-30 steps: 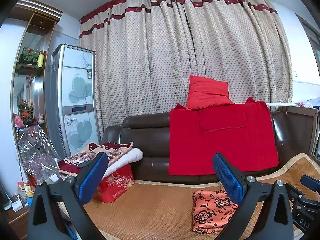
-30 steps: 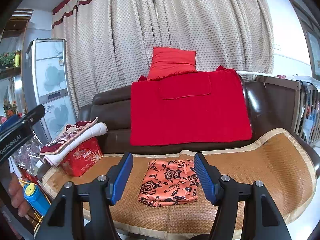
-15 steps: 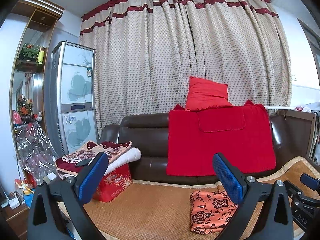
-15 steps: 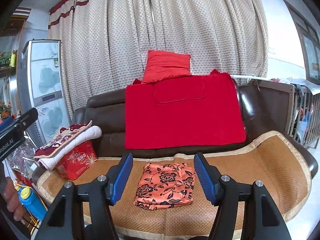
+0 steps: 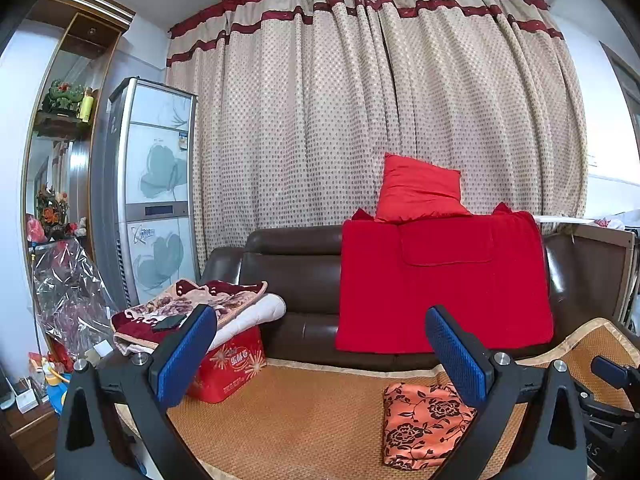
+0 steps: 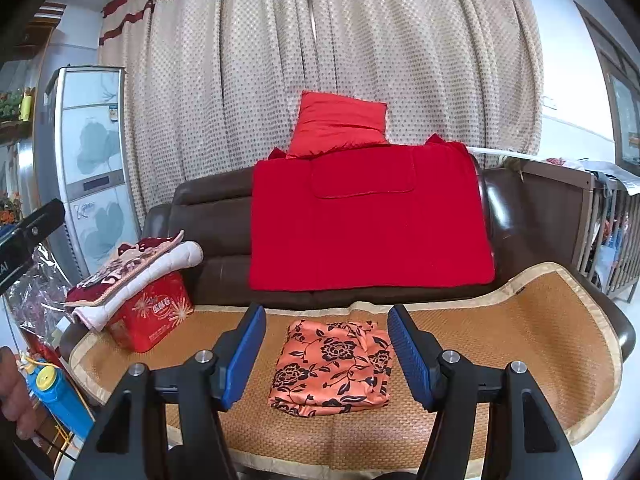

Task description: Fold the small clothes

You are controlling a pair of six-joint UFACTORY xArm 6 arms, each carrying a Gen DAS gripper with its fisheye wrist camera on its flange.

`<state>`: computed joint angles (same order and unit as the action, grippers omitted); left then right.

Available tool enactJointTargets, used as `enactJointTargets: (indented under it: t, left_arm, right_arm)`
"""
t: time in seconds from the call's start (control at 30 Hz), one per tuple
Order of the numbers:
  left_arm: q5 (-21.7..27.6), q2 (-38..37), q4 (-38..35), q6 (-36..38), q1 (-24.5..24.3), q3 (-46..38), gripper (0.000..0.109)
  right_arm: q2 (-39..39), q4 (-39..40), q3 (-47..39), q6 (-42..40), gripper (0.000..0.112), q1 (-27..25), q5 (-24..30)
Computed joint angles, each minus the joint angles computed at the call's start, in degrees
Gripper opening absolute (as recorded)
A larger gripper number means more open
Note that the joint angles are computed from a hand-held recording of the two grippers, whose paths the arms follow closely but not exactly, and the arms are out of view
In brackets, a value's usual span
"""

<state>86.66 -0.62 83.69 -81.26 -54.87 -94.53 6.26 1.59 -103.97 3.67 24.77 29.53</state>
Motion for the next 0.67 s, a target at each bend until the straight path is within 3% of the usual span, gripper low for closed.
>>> enactJointTargets:
  t: [0.43, 0.67]
  left_arm:
    - [-2.8, -1.0, -0.7, 0.1, 2.4, 1.5, 0.103]
    - [-5.7, 1.0, -0.2, -1.4, 6.4, 0.6, 0.103]
  right_arm:
    - [6.8, 0.4, -9.9, -1.1, 0.067, 1.6, 1.6]
    - [18.6, 4.4, -26.4, -4.0, 0.068, 0.9, 6.9]
